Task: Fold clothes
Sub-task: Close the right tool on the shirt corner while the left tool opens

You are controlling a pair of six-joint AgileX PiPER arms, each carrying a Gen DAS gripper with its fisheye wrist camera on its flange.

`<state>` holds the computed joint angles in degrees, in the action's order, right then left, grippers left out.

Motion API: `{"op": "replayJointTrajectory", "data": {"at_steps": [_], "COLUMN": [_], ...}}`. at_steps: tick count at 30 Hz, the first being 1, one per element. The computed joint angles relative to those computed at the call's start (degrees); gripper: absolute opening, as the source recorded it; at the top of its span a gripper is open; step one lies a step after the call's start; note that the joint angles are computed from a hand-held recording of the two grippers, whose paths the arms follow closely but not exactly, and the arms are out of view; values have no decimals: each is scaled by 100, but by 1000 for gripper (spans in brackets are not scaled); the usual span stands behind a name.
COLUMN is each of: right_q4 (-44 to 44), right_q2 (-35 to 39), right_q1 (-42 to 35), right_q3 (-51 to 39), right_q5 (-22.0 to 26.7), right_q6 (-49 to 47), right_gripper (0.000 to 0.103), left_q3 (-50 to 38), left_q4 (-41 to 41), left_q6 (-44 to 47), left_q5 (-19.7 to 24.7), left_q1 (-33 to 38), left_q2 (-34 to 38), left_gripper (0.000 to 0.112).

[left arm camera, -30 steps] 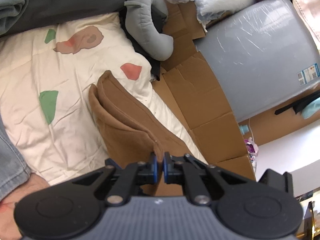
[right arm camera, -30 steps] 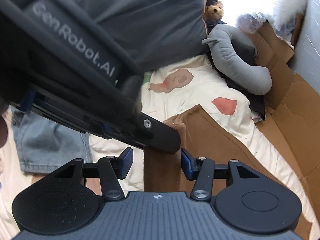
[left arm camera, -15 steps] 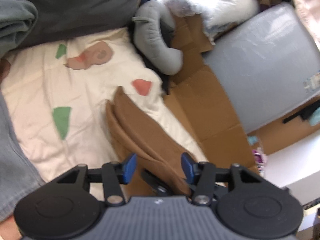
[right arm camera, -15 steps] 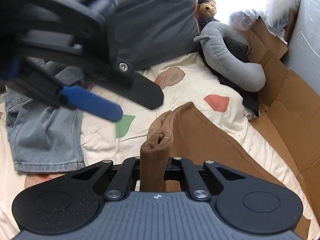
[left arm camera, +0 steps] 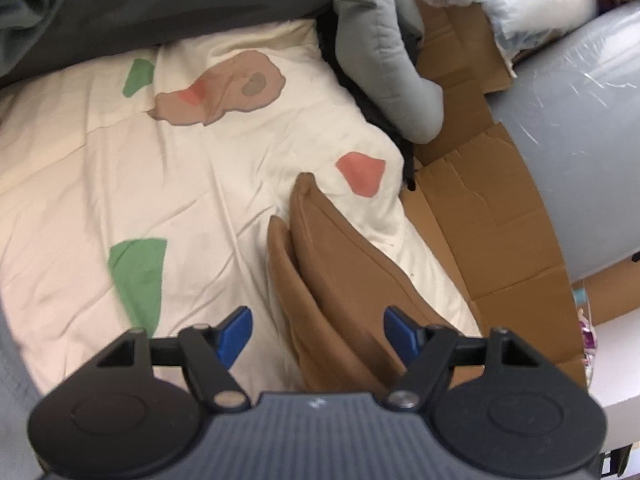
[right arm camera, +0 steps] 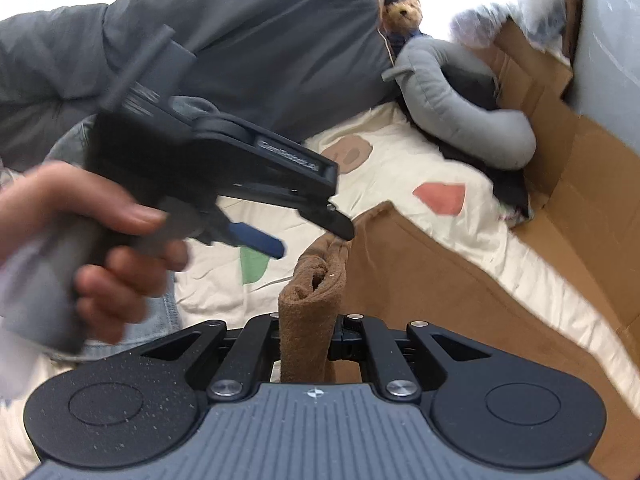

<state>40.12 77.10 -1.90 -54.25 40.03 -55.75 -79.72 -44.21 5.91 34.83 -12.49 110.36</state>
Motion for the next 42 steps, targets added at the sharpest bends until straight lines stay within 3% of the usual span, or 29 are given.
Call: {"op": "replayJointTrajectory", "data": {"at_steps": [5,16,19,23,24,32,42], "right_q4": [103,190,244,342,357,492,885], "right_q2": [38,13,7,-11,-4,73,106], "right_q1": [-47,-222,-260,-384,-438,-1206,-2547], "right_q3": [-43,1,12,36,27,-309,-528], "right_q5": [116,222,254,332,381,1225,2381], "right_q6": [26,-92,-171,-331,-368,-717,-1396], "right_gripper": [5,5,5,5,5,5,5], "left_q3": [-665,-2233,-2615,-3142,-3145,-3109,-3768], "left_q4": [546,615,716,629,614,539,611], "left_q6": [-94,-104,-360,-613,-617,-391,-761], "left_q5": [23,948,1111,1411,1387,1254,1339], "left_q1": [-68,137,150,189,172,-53,-619], "left_q2": [614,1861,2146,2490,2465,2073,1959], "left_gripper": [75,71,60,18,14,10,10]}}
